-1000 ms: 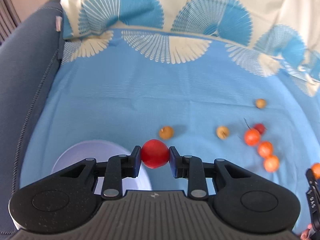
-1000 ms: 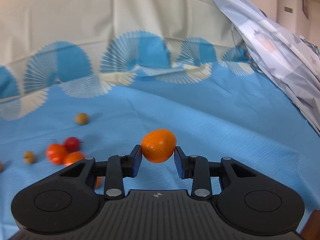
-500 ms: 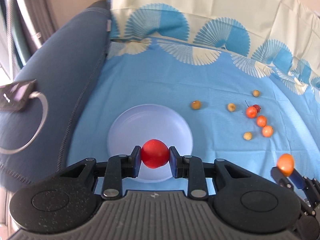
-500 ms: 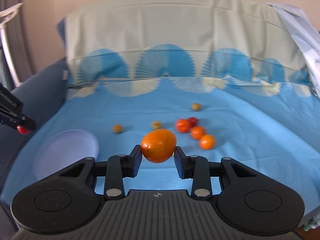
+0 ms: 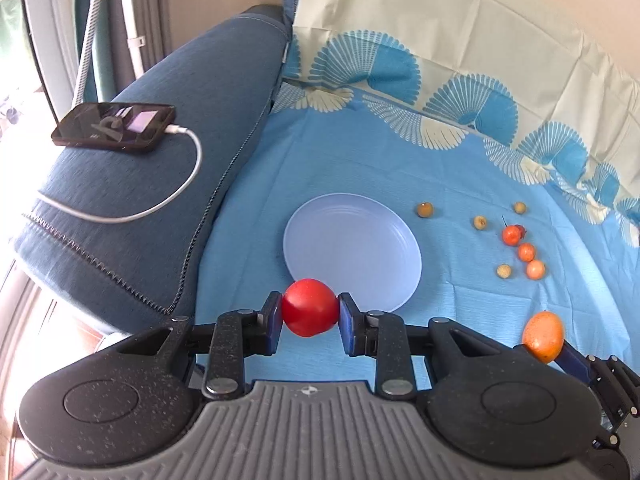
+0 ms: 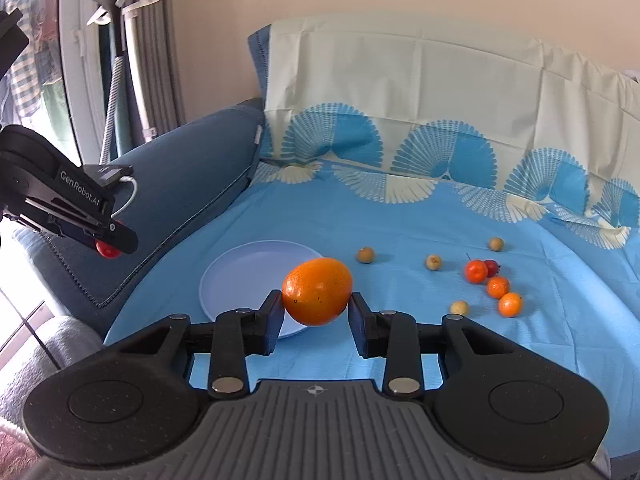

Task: Organize fruits
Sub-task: 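Carry the red tomato and orange with both tools toward the plate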

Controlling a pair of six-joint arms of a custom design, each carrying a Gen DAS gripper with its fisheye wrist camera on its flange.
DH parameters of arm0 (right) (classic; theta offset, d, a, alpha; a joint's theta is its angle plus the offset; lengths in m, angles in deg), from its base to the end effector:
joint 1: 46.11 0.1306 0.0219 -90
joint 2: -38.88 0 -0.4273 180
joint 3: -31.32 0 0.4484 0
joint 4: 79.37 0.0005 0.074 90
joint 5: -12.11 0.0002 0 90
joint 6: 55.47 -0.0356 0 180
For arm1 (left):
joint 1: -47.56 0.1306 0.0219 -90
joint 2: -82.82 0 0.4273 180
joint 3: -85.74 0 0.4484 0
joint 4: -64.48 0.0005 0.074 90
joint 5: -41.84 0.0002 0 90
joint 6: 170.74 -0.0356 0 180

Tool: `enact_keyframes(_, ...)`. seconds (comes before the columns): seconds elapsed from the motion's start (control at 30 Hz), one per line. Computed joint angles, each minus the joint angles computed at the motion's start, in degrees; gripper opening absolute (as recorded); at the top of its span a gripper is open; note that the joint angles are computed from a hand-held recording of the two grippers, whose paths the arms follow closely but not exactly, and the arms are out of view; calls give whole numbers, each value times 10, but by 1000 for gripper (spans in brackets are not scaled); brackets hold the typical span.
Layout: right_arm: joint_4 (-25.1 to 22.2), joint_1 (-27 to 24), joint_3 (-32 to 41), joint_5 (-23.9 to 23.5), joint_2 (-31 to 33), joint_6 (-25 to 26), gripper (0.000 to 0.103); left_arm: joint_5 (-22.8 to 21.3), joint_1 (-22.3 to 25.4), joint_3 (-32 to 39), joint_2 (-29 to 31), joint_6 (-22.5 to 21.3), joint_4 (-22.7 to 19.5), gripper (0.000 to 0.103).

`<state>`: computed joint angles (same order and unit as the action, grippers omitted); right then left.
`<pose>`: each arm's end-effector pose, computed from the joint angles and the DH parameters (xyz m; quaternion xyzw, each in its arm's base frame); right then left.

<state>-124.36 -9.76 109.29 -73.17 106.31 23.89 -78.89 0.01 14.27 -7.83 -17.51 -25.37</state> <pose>0.3153 0.2277 0.5451 -0.1780 0.8661 0.1522 0.4415 0.3337 -0.3385 0.6064 -0.1737 0.9356 0.0151 0.3069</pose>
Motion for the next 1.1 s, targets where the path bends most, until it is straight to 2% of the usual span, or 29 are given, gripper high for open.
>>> enact_keyframes(0.4, -10, 19, 11, 8, 1, 18, 37, -10, -4, -15, -18, 16, 1, 32)
enact_keyframes(1.1, -12, 15, 37, 5, 53, 23, 37, 23, 34, -20, 2, -26, 32, 32)
